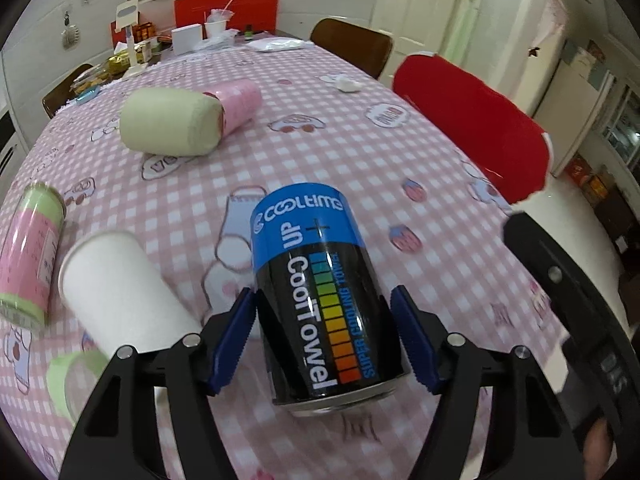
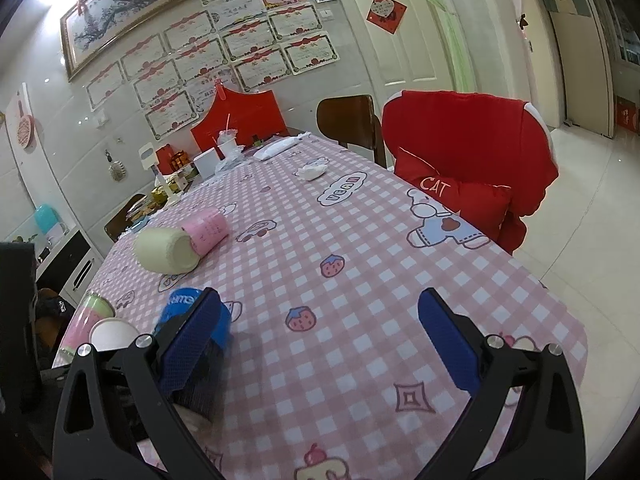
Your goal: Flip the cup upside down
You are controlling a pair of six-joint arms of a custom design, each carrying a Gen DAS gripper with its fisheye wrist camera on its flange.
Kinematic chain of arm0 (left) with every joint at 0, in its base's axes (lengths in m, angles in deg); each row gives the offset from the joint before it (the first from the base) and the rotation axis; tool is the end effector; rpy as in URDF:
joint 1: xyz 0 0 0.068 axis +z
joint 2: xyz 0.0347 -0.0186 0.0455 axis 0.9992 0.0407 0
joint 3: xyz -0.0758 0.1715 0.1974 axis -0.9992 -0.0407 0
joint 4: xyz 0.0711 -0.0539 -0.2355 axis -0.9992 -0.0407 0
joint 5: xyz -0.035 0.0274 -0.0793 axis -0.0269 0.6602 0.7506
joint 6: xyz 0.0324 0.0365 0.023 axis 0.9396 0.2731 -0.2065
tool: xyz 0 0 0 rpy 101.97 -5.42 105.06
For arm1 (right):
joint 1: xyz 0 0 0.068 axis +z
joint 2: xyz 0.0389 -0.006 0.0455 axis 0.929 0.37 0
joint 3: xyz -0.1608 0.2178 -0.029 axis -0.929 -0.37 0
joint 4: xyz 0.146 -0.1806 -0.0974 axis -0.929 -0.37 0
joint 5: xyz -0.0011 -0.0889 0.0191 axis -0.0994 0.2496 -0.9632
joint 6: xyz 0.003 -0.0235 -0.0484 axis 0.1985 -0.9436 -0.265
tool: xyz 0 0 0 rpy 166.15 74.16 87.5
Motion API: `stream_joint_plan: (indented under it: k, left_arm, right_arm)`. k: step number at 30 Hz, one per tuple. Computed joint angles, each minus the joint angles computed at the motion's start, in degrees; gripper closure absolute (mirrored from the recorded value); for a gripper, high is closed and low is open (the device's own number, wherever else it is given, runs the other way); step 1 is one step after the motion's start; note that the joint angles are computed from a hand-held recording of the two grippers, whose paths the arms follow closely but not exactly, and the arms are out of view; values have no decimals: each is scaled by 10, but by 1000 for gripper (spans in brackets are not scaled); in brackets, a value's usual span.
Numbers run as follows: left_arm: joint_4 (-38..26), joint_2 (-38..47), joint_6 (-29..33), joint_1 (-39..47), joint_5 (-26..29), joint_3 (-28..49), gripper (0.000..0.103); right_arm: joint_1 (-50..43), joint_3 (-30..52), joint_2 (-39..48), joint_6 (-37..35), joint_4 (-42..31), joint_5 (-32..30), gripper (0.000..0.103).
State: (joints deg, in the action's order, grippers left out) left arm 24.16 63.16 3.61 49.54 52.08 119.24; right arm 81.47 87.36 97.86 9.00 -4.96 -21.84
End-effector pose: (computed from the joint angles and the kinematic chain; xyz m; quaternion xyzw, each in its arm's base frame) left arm 0.3228 -0.2379 0.1823 -0.0699 0.9466 -0.0438 0.3117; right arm 0.3104 0.0805 0.1846 -0.0353 0.8664 0.2120 0.4507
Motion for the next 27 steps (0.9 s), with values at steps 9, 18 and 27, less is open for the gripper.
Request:
stream_joint_plan:
  k: [9,18,27]
  left_arm:
    - [31,-70,-23,-61,-24,-107,35]
    - [58,-102,-25,-73,-17,-155,35]
    - [87,-155,-36,-48,32,-208,24]
  right_arm:
    - [25,-57,-69,-10,-35,4,8]
    - [49,-60,-101,-5,-91,4,8]
    - [67,-33,-104,11,-132,-1,8]
